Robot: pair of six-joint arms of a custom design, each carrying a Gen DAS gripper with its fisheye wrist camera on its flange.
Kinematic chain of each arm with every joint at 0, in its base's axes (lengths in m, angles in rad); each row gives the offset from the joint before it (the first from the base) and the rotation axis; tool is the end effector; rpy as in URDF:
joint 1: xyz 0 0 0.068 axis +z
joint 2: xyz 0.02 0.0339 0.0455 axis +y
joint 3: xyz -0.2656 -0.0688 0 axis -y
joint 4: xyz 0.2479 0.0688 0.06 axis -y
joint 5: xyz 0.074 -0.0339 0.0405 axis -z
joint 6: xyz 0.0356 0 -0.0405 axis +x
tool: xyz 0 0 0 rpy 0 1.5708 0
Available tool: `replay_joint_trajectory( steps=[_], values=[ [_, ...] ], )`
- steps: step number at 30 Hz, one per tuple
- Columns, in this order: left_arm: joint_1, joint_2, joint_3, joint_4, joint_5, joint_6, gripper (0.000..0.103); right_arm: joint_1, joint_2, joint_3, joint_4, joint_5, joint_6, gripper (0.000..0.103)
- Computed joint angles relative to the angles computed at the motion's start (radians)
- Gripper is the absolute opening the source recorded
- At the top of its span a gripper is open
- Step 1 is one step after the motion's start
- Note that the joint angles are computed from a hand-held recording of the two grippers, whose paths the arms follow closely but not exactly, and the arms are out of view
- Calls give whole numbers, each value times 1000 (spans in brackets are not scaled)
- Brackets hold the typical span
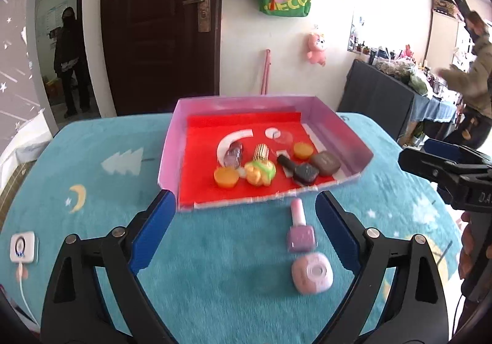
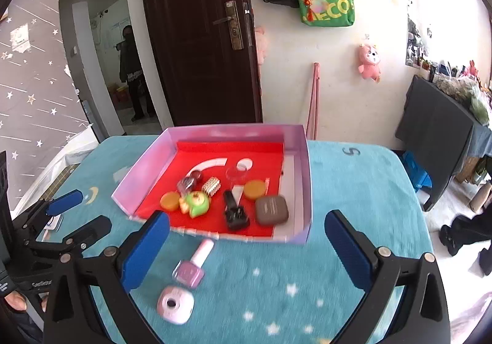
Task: Organize rigid objects
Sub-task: 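Lift both tools out of the box back over the bed, then move the left tool to the pink nail polish while the right tool approaches the pink compact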
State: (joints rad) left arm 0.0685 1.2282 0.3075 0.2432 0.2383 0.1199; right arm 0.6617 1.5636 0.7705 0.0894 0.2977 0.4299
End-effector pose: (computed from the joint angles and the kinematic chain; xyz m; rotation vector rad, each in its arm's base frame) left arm 0.2133 0.0062 0.1346 0.1849 2.2232 -0.1651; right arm 0.2566 0.1866 0.1747 -0.1048 2.2473 0.2517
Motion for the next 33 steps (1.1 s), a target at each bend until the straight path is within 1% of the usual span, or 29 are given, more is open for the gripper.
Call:
replay_joint_trajectory(
  steps=[4, 7, 12, 14, 16, 19, 22, 25, 28, 33],
  values=[
    [6, 24, -90, 93, -4, -5, 93, 75, -24, -106, 64, 89, 39, 103],
    [5, 102, -141, 196, -12, -6, 93, 127, -13, -182, 137, 139, 84, 103],
    [-6, 335, -181, 415, -53, -4, 93, 174, 89, -245, 244, 171, 148, 103],
    [-4, 416, -177, 466, -63, 2, 93, 181, 138, -247, 270, 179, 162, 103],
    [2, 467, -163, 476, -64, 2, 93, 181, 188, -240, 290, 171, 175, 103],
    [10, 494, -161, 490, -62, 11, 93, 174, 241, -224, 305, 151, 187, 103],
    [31, 484, -170, 491, -63, 26, 93, 166, 277, -207, 317, 134, 189, 103],
    [93, 439, -173, 455, -35, 56, 93, 160, 307, -174, 317, 85, 182, 103],
    [158, 387, -168, 406, 2, 85, 93, 167, 351, -103, 284, 44, 163, 103],
    [236, 359, -144, 353, 33, 131, 93, 174, 451, 49, 210, -45, 128, 103]
  ],
)
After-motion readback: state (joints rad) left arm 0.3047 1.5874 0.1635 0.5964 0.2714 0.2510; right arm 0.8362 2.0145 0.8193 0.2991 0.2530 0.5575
